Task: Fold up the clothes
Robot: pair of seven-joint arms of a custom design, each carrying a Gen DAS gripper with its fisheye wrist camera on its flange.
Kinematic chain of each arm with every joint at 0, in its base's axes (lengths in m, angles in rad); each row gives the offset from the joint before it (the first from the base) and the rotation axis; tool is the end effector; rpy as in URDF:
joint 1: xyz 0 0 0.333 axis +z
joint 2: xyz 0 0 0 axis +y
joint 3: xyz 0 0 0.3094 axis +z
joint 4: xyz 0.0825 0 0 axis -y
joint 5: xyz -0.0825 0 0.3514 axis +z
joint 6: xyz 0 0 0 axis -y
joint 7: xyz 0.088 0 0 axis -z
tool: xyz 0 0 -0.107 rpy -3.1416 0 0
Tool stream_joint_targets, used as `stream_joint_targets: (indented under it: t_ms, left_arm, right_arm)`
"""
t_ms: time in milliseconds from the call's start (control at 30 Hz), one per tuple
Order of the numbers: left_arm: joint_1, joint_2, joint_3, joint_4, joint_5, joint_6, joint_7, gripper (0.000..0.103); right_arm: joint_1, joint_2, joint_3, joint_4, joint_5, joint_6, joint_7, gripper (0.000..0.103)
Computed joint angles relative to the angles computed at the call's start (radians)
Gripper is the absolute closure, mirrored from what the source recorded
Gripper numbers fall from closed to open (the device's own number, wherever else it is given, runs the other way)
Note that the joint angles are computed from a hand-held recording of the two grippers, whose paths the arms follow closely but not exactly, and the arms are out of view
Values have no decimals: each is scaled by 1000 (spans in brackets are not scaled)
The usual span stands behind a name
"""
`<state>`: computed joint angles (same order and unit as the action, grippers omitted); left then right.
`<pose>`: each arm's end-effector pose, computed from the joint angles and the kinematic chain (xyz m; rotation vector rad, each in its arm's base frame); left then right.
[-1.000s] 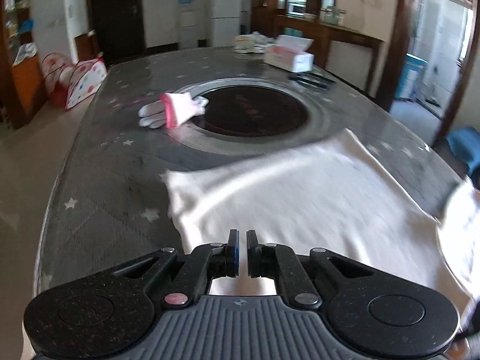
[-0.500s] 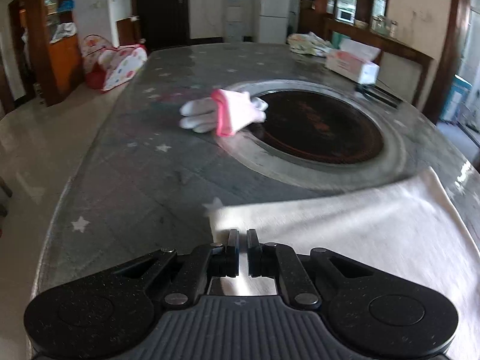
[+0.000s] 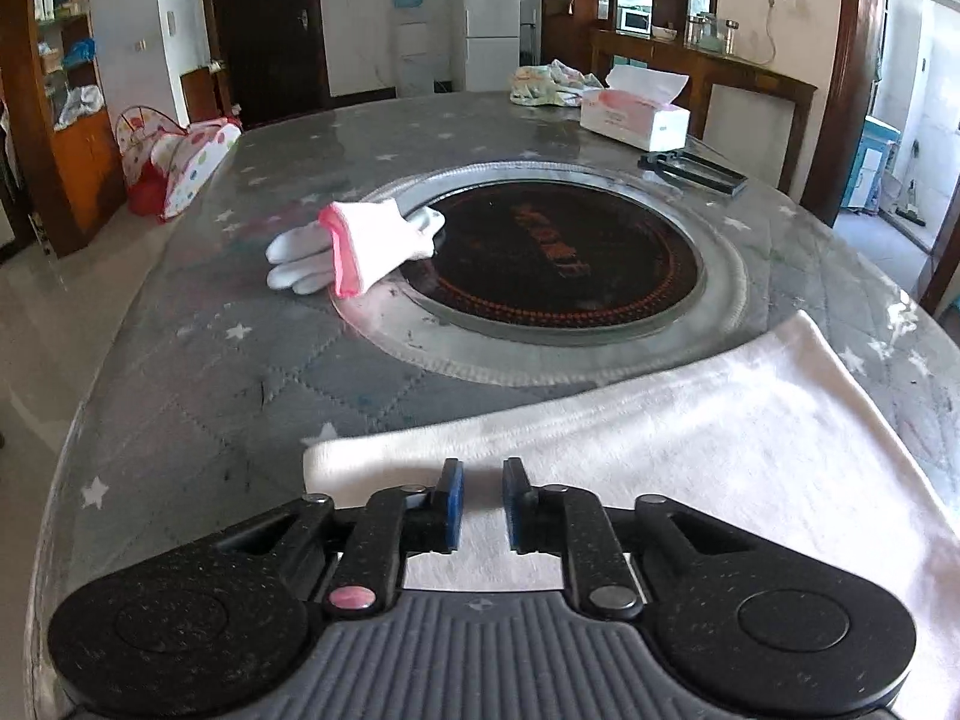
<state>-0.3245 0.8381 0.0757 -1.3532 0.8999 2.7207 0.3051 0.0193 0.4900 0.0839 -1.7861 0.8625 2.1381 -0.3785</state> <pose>0.7065 -0.2253 0.2818 -1.9269 1.5221 -0.5881 0.6158 0.0918 0.2977 -2.4033 0.0767 0.0409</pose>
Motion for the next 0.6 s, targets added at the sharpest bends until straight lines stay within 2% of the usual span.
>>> stream_joint_targets:
  t_ms: [67, 167, 367, 600]
  left_arm:
    - [0, -9, 2, -8, -4, -7, -10, 82]
    - [-16, -67, 24, -92, 42, 34, -73, 82]
    - [-38, -201, 3, -288, 145, 36, -126, 82]
    - [-73, -328, -23, -478, 348, 6, -320, 81]
  right_arm:
    - [1, -1, 0, -1, -1, 1, 1, 74]
    - [0, -2, 1, -4, 1, 1, -3, 71]
    - [1, -14, 2, -26, 15, 19, -21, 69]
    - [7, -31, 2, -54, 33, 46, -28, 68]
